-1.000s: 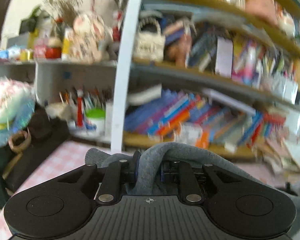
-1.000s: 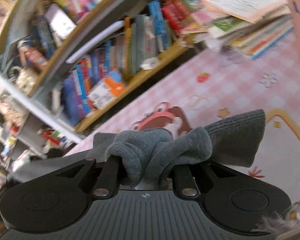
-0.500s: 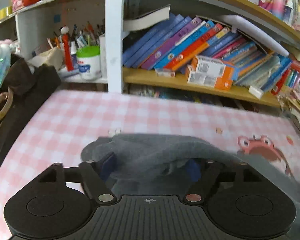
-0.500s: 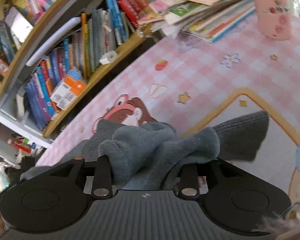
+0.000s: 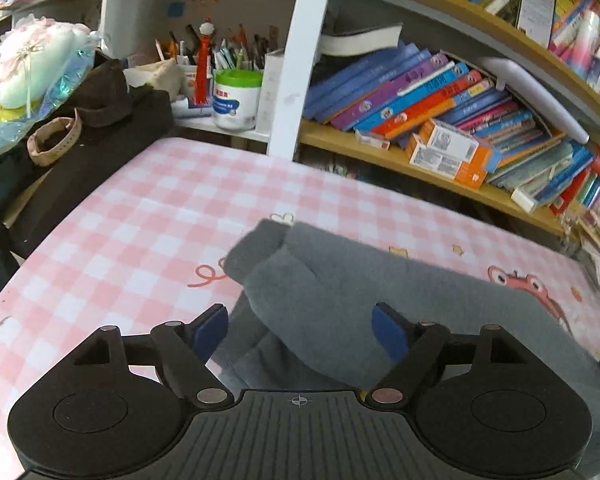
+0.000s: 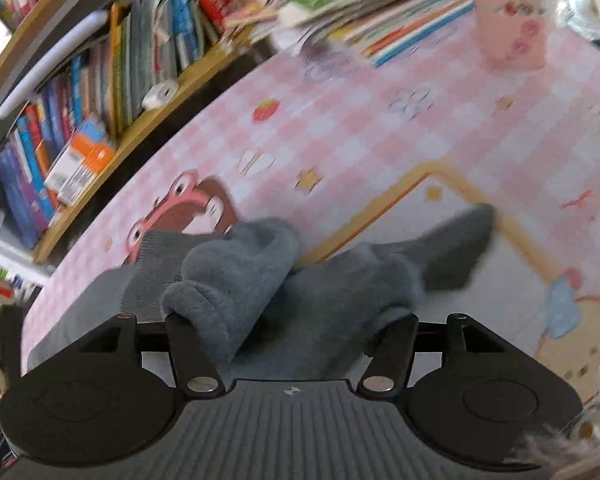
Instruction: Fold clothes
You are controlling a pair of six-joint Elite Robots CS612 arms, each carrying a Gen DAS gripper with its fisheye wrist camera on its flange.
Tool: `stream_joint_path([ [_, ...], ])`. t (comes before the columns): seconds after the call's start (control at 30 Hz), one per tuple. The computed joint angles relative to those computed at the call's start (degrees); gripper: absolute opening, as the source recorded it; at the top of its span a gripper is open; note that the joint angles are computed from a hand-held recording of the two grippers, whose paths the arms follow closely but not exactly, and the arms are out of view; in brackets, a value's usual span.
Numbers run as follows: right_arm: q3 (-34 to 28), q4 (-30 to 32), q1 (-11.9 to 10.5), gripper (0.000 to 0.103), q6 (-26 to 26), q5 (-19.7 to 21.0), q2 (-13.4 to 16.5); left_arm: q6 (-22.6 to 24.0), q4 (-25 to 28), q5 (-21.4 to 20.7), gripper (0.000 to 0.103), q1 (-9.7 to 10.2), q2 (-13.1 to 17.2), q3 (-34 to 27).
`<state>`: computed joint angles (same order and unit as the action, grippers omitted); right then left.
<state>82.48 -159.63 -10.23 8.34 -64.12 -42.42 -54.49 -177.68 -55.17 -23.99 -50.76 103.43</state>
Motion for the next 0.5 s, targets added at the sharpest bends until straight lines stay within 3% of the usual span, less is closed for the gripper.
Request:
stream_joint_path([
  [0.13, 0.4, -4.26, -0.2, 0.057, 3.25, -3.28, -0.11, -1.83, -4.01, -2.28, 0.081, 0.55, 0.08, 0.63],
  [0.3, 0.48, -4.83, -0.66, 0.058, 8.64, -6.07, -0.17, -1.19, -4.45, -3.26, 0.081, 0.78, 0.67, -0.11],
  [0.5, 0.5, 0.46, -0.17, 0.064, -2.29, -9.19, -0.88, 2.37, -2.71, -5.31, 0.081, 0.68, 1.09, -1.28],
])
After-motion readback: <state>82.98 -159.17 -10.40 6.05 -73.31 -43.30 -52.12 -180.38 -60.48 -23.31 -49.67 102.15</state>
